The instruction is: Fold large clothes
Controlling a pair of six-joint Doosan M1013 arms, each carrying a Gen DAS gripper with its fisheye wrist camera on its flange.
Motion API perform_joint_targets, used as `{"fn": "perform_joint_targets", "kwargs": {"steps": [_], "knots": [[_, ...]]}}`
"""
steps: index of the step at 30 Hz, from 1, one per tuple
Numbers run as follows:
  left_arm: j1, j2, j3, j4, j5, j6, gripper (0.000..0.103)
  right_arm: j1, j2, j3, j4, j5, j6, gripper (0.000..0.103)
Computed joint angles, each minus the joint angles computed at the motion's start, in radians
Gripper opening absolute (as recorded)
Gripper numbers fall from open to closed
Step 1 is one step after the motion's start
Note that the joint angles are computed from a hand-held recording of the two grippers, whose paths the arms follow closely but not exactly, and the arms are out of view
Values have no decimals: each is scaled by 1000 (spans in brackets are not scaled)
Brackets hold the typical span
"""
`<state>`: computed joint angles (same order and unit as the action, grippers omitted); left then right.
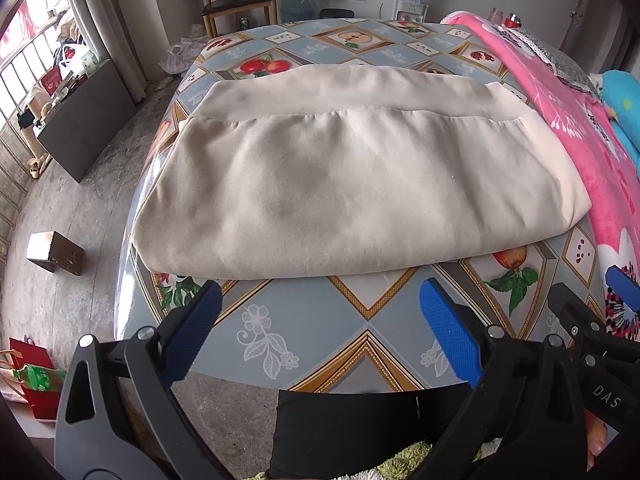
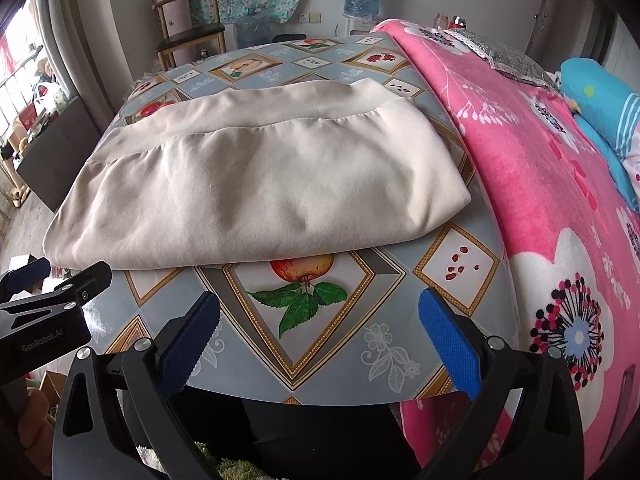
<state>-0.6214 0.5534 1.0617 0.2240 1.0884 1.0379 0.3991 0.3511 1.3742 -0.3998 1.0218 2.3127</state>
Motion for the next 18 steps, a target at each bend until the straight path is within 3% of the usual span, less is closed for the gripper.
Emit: {"fn": "perform_joint_targets", "kwargs": {"steps": [18], "knots": [[2,-5,10,-4,-7,-4,96,4,0,-1,-8,3,-3,97]]}}
